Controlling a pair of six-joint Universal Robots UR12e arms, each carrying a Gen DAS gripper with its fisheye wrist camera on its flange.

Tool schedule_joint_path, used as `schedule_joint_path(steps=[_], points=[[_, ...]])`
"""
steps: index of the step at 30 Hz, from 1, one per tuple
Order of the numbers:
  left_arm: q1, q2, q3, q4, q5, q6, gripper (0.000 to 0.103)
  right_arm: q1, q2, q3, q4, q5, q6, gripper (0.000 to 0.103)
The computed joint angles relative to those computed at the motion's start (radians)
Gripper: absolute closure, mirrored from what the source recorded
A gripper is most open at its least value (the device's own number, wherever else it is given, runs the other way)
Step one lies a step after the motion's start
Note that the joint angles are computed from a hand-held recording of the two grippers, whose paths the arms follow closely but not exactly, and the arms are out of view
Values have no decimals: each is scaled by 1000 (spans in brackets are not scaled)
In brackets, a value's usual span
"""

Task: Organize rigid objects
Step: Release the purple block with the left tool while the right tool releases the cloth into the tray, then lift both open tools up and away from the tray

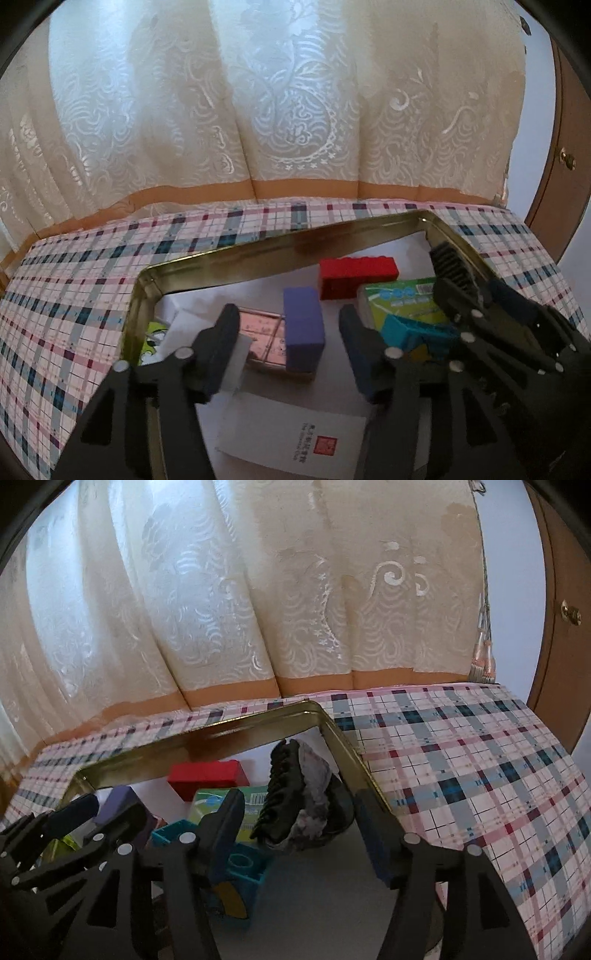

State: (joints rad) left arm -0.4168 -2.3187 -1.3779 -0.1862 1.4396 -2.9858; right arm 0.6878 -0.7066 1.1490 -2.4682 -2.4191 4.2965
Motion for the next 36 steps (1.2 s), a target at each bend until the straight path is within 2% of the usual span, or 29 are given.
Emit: schedule_joint_path(steps=[1,4,5,6,7,8,9,12,15,19,21,26,33,36], points=[[2,1,-1,2,-5,-3,39,2,-1,-1,4,-13,-1,38],[10,5,-17,54,-12,-38,21,16,2,-12,35,-99,6,35],[12,6,-27,95,1,-58,8,21,2,-10,29,-127,13,31],[12,6,-39,154,27,-82,0,25,0,-4,16,-158,27,26],[14,5,-51,211,36,-100,0,29,-1,7,-16,-186,35,22],[18,6,-62,258,32,-112,0,30,-2,15,-48,-193,29,13],[22,8,-72,291,23,-116,0,31,-2,24,-90,-202,23,11],[30,14,-96,345,-3,-107,0,37,5,26,-161,-230,-7,11],[34,17,-113,382,-7,-93,0,45,16,13,-185,-257,-36,11],[34,16,-139,466,35,-75,0,58,40,-11,-241,-309,-85,11],[33,17,-150,498,45,-64,0,65,50,-23,-238,-343,-87,11],[35,19,-169,517,65,-45,0,79,69,-46,-231,-401,-59,11],[48,31,-206,540,46,-56,0,99,66,-56,-104,-444,-8,11],[51,36,-223,560,38,-54,0,114,59,-45,-63,-492,54,11]])
